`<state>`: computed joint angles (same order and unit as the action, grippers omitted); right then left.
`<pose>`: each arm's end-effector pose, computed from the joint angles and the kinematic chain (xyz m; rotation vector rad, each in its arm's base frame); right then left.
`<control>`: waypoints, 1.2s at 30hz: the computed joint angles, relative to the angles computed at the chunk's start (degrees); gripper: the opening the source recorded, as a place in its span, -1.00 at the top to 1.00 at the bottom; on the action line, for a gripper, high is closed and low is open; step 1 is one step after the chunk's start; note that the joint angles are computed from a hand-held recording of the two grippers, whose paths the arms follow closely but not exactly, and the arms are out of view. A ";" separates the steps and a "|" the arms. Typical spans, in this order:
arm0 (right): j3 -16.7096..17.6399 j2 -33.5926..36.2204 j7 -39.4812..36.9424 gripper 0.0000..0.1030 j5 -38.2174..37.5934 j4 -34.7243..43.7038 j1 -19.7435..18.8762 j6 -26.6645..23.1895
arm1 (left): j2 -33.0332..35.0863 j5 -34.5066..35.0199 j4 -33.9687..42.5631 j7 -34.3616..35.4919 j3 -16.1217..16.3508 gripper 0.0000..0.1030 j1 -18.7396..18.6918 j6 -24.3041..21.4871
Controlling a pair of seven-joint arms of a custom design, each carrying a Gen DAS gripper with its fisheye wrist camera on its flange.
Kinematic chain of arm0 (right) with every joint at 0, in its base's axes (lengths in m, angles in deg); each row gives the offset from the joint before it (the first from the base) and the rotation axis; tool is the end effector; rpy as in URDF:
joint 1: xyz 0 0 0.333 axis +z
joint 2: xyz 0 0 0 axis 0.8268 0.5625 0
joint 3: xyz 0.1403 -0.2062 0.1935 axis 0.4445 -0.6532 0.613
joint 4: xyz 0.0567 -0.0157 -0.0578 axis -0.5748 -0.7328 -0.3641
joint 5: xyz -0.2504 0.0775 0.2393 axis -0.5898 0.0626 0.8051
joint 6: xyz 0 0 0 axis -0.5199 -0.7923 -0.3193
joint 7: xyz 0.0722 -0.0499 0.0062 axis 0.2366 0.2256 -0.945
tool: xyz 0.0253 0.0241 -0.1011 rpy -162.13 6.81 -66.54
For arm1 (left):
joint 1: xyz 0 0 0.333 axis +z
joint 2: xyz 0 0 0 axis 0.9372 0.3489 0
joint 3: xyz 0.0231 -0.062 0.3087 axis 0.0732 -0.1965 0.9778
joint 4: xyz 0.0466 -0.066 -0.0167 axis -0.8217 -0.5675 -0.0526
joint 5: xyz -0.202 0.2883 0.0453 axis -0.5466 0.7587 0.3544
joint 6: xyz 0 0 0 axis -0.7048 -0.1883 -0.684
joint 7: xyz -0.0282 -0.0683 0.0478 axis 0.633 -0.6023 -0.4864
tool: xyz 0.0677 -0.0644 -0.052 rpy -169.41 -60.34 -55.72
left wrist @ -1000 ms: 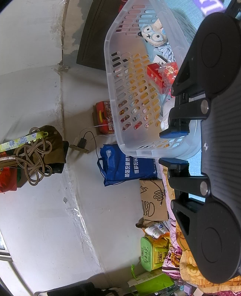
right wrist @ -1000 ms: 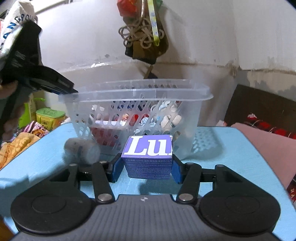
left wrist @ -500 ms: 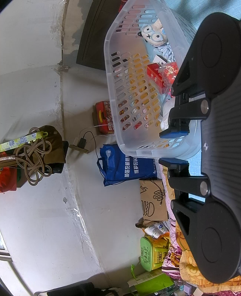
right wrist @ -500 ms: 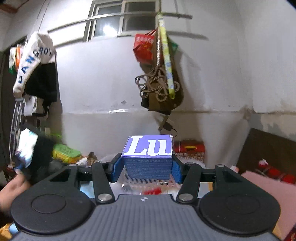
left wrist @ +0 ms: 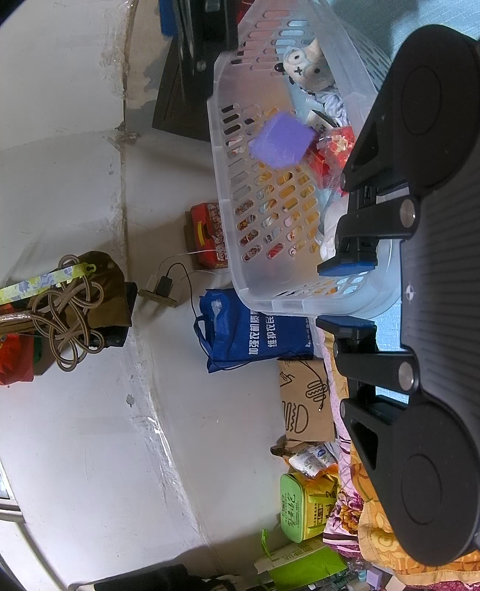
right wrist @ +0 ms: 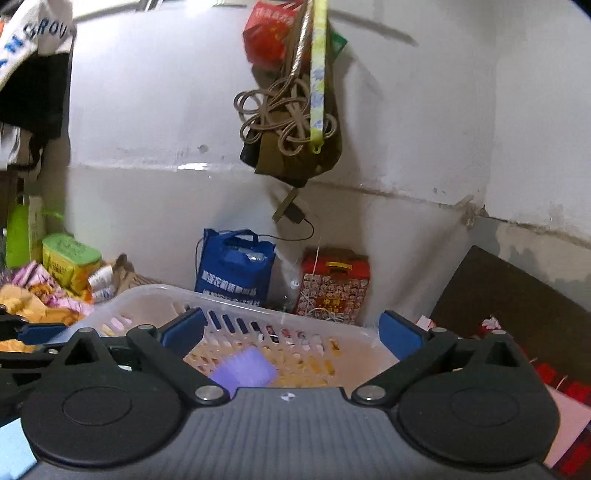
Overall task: Organize objects
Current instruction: 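Carry the purple Lu box into the clear basket and release it, then grasp the white plastic-wrapped bottle with the right gripper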
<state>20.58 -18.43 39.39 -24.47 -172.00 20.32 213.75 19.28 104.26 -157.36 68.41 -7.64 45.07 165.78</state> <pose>0.6797 0.0293 0.5377 -1.7211 1.0384 -0.9430 0.6719 -0.2654 0.5057 -1.5405 1.4842 -0.7713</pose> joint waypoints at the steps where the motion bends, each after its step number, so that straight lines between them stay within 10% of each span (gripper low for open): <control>1: 1.30 -0.25 0.34 -1.00 0.31 -1.19 -1.62 0.62 | 0.00 -0.08 0.00 0.08 -0.02 0.50 0.04 0.01; 6: 18.07 0.65 5.52 -1.00 -6.22 -17.99 -21.38 11.38 | -0.03 -0.09 -0.09 0.15 0.08 0.50 0.02 0.11; 10: 21.81 0.93 10.87 -1.00 -11.13 -28.87 -29.09 17.52 | -0.03 -0.07 -0.08 0.13 0.11 0.50 -0.01 0.10; 18: 14.53 0.06 16.07 -1.00 -13.29 -26.71 -17.93 5.09 | -0.42 -0.08 -0.65 0.23 0.01 0.50 0.07 0.14; 36: -2.21 -3.98 21.58 -0.87 -6.12 -19.75 3.07 0.59 | -0.66 -0.51 -1.04 1.18 -0.22 0.48 0.37 0.77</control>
<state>18.37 -22.40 60.97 -30.59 -191.75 23.40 214.33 18.62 103.75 -158.40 69.59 -7.87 45.44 166.55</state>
